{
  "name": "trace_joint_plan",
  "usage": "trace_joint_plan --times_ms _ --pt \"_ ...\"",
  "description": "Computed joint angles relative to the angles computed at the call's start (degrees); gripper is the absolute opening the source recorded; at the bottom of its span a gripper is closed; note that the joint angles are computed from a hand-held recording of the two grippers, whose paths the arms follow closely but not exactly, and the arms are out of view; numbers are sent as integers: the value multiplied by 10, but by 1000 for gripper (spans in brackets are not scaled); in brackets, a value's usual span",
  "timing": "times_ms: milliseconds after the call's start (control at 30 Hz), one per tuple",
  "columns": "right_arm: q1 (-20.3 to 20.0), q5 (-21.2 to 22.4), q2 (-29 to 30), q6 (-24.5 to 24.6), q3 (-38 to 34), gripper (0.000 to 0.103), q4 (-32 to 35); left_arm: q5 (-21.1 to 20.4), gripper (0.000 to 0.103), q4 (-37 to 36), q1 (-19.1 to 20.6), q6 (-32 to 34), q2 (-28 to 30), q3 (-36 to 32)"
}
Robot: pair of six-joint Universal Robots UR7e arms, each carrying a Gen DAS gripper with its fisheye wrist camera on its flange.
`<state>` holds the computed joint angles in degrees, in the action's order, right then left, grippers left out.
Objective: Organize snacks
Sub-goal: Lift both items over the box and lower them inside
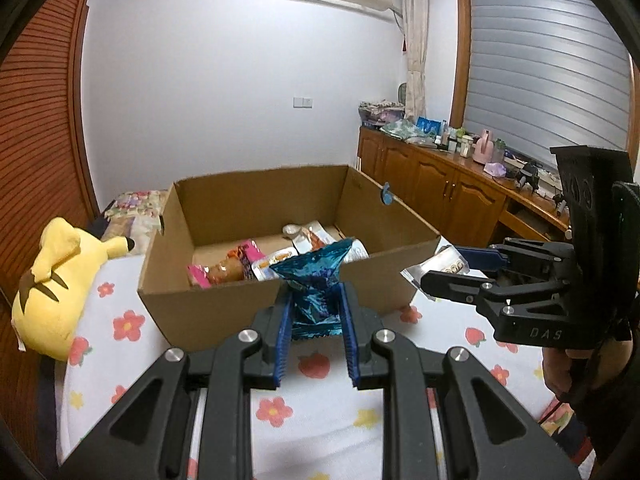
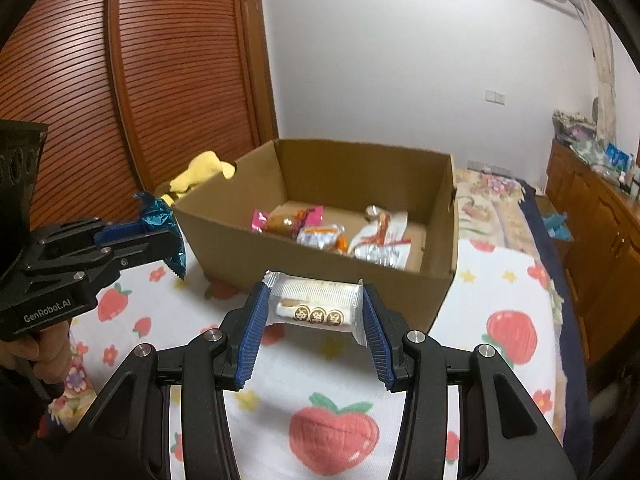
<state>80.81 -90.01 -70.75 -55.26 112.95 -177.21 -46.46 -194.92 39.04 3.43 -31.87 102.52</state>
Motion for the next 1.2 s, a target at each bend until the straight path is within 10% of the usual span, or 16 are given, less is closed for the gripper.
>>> trace_joint_plan --times_ms 1200 --pt "59 -79 157 1 -208 47 64 -23 23 95 96 60 58 -179"
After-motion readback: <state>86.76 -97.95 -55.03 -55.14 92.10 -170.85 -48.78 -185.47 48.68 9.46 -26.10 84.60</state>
